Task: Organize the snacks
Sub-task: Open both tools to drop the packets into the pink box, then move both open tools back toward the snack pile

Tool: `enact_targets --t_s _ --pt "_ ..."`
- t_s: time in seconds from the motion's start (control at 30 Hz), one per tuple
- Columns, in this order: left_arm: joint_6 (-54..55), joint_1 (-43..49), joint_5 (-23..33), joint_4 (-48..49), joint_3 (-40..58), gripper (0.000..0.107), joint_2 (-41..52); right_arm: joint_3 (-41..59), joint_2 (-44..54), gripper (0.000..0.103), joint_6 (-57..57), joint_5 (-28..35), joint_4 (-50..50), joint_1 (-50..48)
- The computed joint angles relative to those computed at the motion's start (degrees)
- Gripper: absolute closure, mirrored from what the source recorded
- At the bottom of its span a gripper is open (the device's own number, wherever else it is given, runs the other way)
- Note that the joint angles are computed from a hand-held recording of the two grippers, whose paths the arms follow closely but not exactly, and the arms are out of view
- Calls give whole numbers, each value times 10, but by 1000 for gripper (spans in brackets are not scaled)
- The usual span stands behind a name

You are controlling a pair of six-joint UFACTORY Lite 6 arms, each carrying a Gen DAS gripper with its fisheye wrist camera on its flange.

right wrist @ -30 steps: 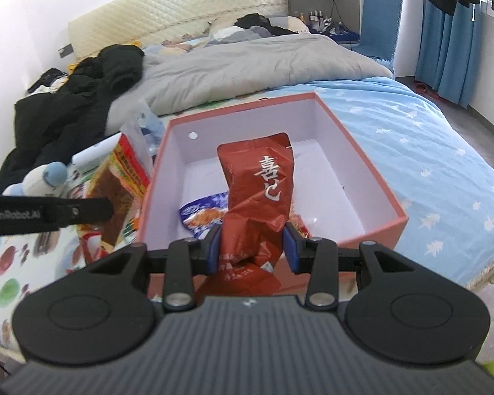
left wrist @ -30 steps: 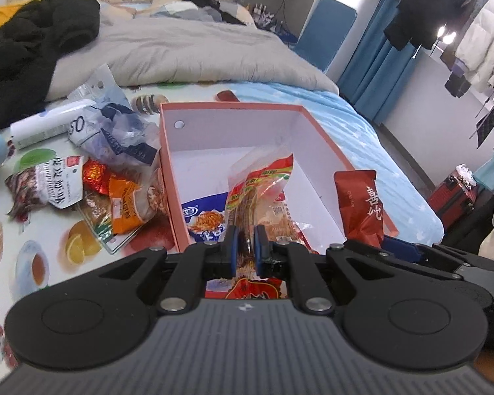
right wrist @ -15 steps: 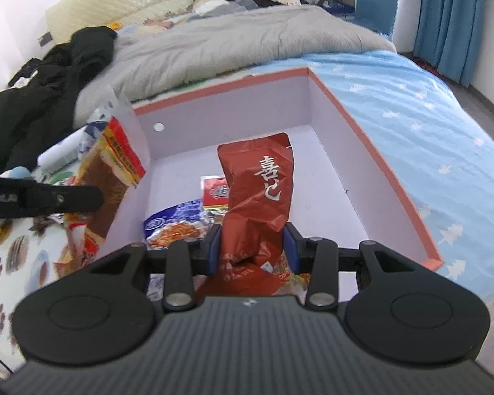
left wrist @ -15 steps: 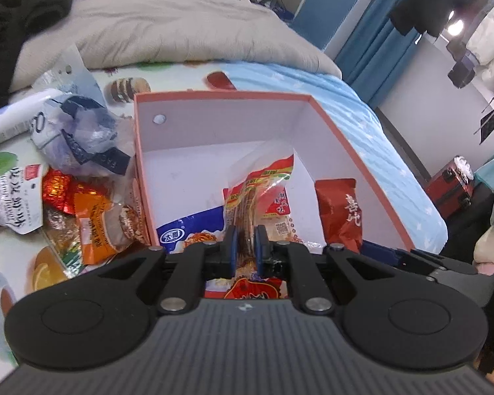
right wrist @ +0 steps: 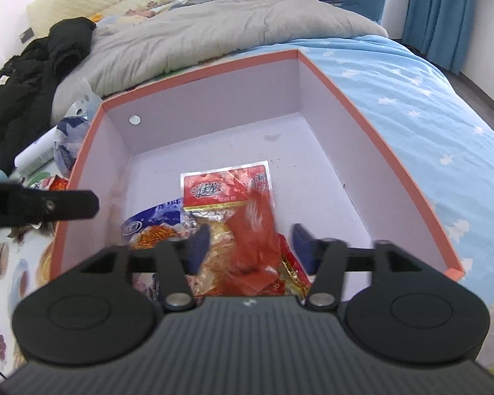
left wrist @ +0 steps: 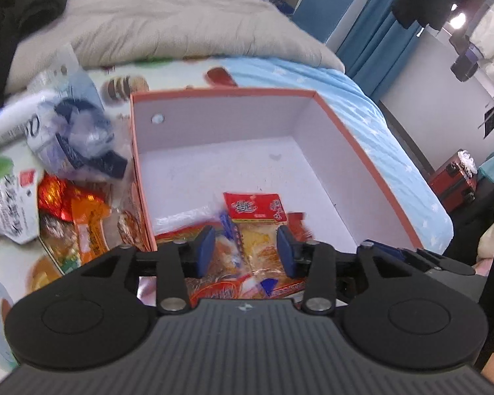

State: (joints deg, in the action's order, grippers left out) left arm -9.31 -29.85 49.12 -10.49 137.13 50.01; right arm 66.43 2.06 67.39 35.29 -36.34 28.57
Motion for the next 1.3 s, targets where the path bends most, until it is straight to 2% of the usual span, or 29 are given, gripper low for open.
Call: enact_targets --t_s 0.27,0.63,1.0,1.13,1.3 --pt "5 -6 -63 2 -209 60 -185 -18 -69 34 58 50 -36 59" --pt "-60 -27 -91 64 -455 60 -460 -9 -152 34 196 213 -108 261" --pt "-164 -69 -31 173 -640 60 -730 50 -128 34 324 382 -168 489" --pt "-229 -102 16 227 -696 60 -830 75 -106 34 350 426 -180 557" --pt "-331 -169 98 315 -742 60 -926 100 -76 34 375 445 -190 617"
